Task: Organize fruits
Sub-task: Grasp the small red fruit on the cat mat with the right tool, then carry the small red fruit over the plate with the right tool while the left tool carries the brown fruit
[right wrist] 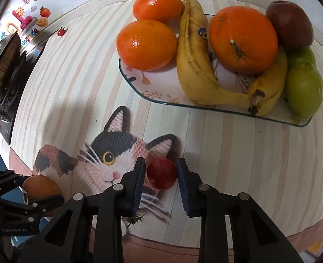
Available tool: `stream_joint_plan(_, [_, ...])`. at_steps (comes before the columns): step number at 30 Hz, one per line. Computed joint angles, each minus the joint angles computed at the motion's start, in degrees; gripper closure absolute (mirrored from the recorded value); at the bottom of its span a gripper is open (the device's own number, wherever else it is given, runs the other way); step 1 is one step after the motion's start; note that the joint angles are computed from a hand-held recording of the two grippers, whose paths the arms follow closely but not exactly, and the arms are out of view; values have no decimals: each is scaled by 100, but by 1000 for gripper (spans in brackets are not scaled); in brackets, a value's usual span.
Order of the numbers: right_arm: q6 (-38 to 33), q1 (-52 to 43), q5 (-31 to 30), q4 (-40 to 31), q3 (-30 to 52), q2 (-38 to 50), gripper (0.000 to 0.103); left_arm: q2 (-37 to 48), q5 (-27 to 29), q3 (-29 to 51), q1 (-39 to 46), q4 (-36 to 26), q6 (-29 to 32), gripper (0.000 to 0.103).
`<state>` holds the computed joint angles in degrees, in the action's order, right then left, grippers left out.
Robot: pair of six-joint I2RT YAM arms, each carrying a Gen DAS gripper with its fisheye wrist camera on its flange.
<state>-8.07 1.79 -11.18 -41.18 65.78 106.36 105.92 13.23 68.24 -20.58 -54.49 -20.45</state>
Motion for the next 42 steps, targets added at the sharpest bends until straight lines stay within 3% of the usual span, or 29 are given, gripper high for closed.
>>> stream_joint_plan(5, [202,-170,-125,37,-61,-3,71,100,498,-13,365,59,179,39])
stream_joint_plan(9, [224,-329,-220,87,-257,-158,71,149,573,-17,356,5,357,39])
stream_joint_plan(12, [247,-346,-235,161,-404,-288,71,157,432,36,198,-60,457,39])
stream_joint_plan(19, [241,-489,-364,392,-752,-666,74,-445,1,-548,-309,550,41,40])
stream_joint_plan(27, [57,-955,-661,66,-756,-1133,74,-574,-183,-19,-397,328,45,40])
stream_joint_plan(34, [-352,-1768,-1262,-765,205,-1155,74,106,-145,1566,-774,69,-293,40])
stream_joint_plan(42, [-939,-2445,-1620,-1630,1961,-192,74,1765,-129,4682,-968,-806,-518,40])
